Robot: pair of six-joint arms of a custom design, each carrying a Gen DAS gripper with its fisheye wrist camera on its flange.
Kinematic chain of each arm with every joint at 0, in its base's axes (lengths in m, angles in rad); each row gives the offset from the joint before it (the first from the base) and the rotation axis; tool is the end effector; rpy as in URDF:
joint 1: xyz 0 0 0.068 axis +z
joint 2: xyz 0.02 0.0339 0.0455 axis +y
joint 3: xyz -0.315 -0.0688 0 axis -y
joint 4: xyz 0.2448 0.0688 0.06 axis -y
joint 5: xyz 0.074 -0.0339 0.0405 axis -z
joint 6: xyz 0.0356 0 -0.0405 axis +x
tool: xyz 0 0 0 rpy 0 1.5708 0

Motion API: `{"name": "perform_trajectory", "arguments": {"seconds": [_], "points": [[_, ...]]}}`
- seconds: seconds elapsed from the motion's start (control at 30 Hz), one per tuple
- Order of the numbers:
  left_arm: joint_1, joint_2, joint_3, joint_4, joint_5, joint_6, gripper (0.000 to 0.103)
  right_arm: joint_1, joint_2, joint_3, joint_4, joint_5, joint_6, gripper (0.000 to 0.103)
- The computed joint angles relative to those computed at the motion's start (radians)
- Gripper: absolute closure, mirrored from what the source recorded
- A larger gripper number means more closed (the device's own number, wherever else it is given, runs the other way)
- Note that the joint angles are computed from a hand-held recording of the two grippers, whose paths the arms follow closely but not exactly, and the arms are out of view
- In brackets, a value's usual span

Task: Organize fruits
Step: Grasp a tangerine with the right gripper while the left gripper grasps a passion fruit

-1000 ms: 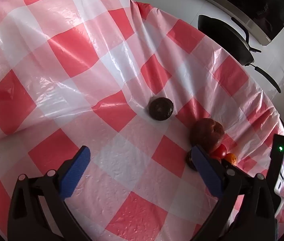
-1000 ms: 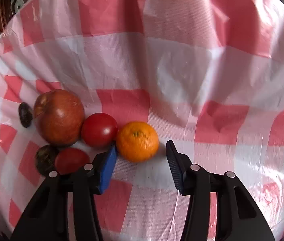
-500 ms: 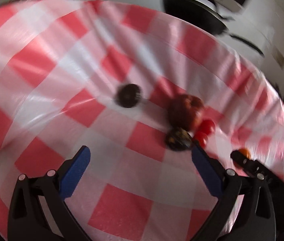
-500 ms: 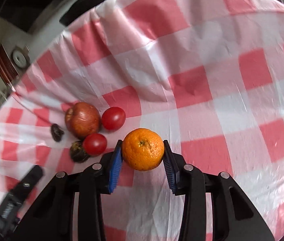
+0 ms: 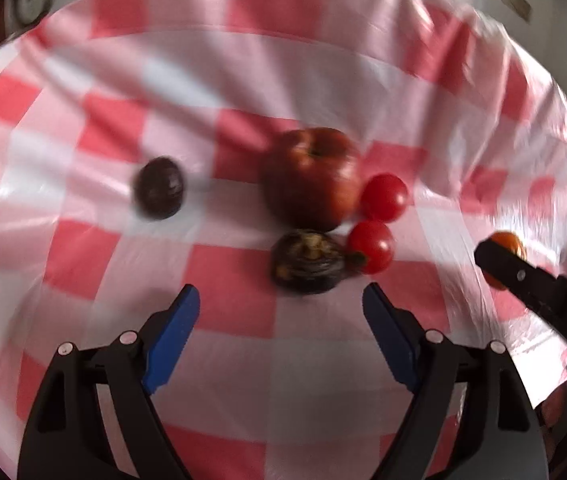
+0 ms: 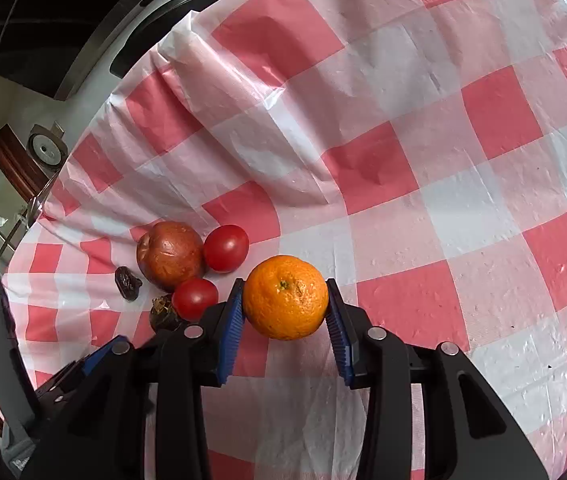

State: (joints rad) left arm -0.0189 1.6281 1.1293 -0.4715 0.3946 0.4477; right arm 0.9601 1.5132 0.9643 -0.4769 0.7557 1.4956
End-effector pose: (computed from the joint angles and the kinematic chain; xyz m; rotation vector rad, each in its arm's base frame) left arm 0.3418 -0.0201 0.2754 0.7163 2.3564 -0.3182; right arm 0.1885 0.2267 0.2660 0.8341 2.0992 0.2912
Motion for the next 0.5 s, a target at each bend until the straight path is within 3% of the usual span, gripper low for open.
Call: {"name": "perform_trajectory", "arguments": {"seconds": [0.23,0.27,0.33,0.5], "points": [[-0.067,0.064,0.057,0.001,-0.085,-0.01,0.034,-0.007,0.011,0.003,0.007,-0.008,-0.004,0.064],[-0.068,0.069,0.063,0.001,-0.084,-0.008,0.039,-0.008,0.012,0.004,0.008,-0.01,-0.005,0.064],[-0.061,0.068,0.065,0.01,-0.078,-0.015,0.059,-0.01,0.015,0.005,0.011,-0.014,-0.009,0.064],[0.01,0.057,0.061,0.027,0.013,-0.057,0.06,-0.011,0.018,0.004,0.022,-0.019,-0.017,0.064]]}}
